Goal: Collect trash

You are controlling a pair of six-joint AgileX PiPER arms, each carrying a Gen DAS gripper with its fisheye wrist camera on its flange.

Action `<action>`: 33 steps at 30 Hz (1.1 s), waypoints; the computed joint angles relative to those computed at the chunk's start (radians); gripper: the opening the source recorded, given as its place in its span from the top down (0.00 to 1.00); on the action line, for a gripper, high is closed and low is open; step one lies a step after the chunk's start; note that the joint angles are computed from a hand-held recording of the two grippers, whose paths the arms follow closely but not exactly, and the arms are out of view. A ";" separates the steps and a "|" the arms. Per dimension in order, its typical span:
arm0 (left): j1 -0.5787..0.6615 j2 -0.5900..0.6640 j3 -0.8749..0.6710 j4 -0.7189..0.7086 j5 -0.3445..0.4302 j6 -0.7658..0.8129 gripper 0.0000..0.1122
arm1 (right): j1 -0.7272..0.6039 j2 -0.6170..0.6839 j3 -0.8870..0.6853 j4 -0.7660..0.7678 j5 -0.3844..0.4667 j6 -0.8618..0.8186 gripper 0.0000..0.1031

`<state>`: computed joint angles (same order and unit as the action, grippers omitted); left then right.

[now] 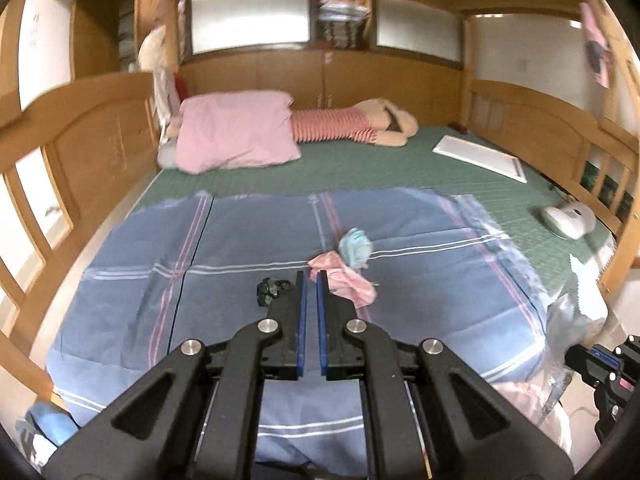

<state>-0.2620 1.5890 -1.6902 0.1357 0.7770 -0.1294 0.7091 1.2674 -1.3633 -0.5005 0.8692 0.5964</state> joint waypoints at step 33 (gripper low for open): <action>0.243 0.209 -0.255 -0.496 0.329 0.321 0.35 | 0.140 -0.180 0.235 -0.004 0.137 0.244 0.97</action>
<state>-0.0194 1.7983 -1.9455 -0.3602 1.1063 0.1912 0.8491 1.0873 -1.1287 -0.5050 1.0065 0.8404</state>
